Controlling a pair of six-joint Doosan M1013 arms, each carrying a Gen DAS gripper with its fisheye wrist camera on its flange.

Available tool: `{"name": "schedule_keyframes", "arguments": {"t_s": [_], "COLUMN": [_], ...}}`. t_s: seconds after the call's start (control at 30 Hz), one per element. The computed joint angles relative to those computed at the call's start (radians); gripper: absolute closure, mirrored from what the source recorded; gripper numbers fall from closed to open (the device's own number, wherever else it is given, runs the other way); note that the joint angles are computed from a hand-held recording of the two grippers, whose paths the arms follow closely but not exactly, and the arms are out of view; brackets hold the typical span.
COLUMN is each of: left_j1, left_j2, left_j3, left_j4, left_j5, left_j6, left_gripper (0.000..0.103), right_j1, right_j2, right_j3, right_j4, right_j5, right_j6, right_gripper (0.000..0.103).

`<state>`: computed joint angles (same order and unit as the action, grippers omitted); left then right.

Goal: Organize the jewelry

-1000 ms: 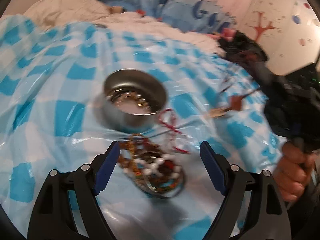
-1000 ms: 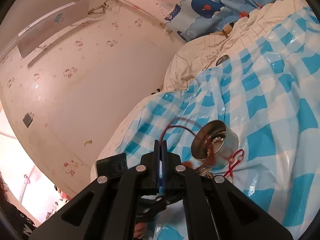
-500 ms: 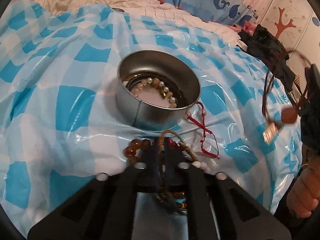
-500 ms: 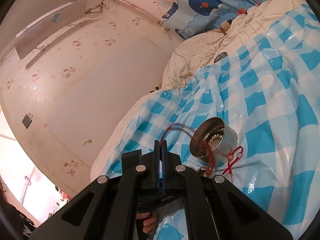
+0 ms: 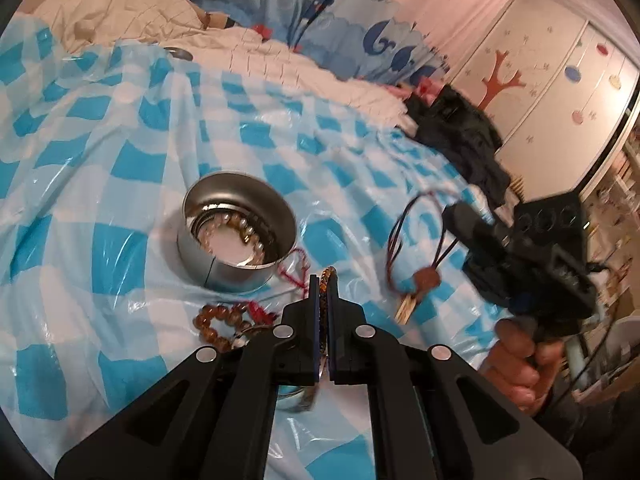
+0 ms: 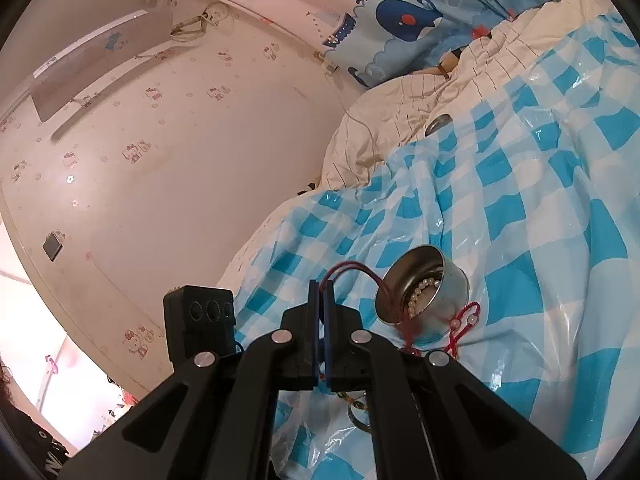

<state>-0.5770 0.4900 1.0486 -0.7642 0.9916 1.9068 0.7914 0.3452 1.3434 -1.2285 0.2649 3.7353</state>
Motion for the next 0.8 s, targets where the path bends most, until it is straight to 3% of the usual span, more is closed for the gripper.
{"name": "schedule_keyframes", "arguments": {"t_s": [0.33, 0.5, 0.57, 0.6, 0.7, 0.8], "left_j1": [0.0, -0.014, -0.019, -0.027, -0.052, -0.051], "left_j2": [0.022, 0.053, 0.071, 0.08, 0.123, 0.133], "left_j3": [-0.037, -0.078, -0.096, -0.107, -0.174, -0.186], "left_j4": [-0.046, -0.006, 0.05, 0.134, 0.407, 0.424], "left_j5": [-0.067, -0.14, -0.168, -0.185, -0.113, -0.078], "left_j6": [-0.027, -0.111, -0.186, -0.26, -0.474, -0.516], "left_gripper": [0.101, 0.101, 0.101, 0.099, 0.092, 0.078], "right_j1": [0.001, -0.001, -0.003, -0.004, -0.012, -0.026], "right_j2": [-0.004, -0.005, -0.004, -0.003, 0.008, 0.024], "right_j3": [-0.005, -0.004, -0.003, -0.004, -0.022, -0.049], "right_j4": [-0.001, 0.007, 0.006, 0.01, 0.104, 0.214], "right_j5": [0.017, 0.025, 0.021, 0.021, 0.025, 0.023], "right_j6": [-0.009, -0.011, -0.007, -0.011, -0.107, -0.215], "right_gripper": [0.101, 0.101, 0.101, 0.101, 0.101, 0.101]}}
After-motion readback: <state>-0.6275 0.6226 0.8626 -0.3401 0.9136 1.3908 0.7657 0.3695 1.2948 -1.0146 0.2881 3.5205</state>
